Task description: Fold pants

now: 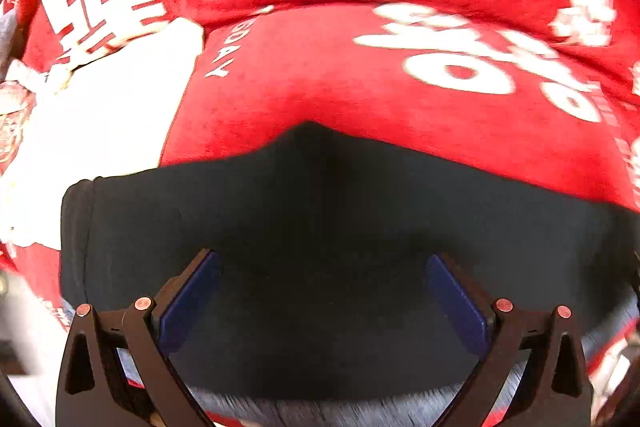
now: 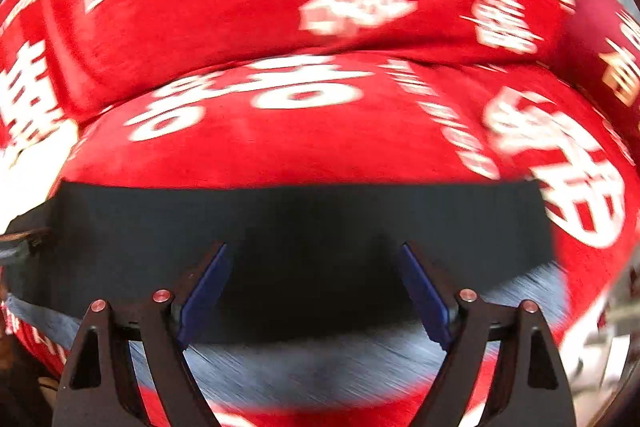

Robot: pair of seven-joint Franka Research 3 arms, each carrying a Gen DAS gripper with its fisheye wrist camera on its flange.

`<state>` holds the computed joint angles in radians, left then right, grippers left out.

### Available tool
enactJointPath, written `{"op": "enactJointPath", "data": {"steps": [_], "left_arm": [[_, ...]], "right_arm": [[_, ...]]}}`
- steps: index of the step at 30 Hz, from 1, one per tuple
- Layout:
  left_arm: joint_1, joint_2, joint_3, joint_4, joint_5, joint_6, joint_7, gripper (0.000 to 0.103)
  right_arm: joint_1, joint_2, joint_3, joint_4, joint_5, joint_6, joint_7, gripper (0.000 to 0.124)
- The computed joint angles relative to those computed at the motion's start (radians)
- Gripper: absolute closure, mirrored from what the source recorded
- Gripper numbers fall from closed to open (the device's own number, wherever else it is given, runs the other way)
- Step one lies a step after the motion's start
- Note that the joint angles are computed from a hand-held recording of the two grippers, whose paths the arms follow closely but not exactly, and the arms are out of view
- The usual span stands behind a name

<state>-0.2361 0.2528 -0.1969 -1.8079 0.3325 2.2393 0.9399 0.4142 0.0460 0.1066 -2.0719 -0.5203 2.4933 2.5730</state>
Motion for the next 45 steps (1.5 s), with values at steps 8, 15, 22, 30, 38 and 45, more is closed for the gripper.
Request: {"op": "enactJointPath", "data": {"steps": [8,15,22,30,38,45], "left_arm": [[0.058,0.072,0.008,0.054,-0.118,-0.011,0.048,0.000],[0.077,0.096,0.003,0.082,-0.146,-0.007,0.138,0.000],[0.128,0.001,0.036,-0.037,-0.144,0.079,0.184,0.000],[0.262,-0.145,0.115,-0.249,-0.169,0.154,0.190,0.000],[0.373,-0.238,0.158,-0.405,-0.402,0.237,0.360,0.000],[0.286,-0.483,0.155,-0.652,-0.400,0.344,0.323,0.000]], "right_arm": [[0.019,0.100,-0.071,0.082,0.043,-0.036,-0.068,0.033],[-0.121,-0.057,-0.103,-0.106,0.015,-0.051,-0.021,0.025],[-0.215,-0.202,-0.052,-0.242,0.013,-0.036,0.018,0.023],[-0.224,-0.276,0.094,-0.290,-0.083,-0.010,0.149,0.023],[-0.118,-0.148,0.113,-0.147,-0.096,-0.006,0.177,0.023],[0.039,-0.004,0.136,0.006,-0.120,0.029,0.185,0.023]]}}
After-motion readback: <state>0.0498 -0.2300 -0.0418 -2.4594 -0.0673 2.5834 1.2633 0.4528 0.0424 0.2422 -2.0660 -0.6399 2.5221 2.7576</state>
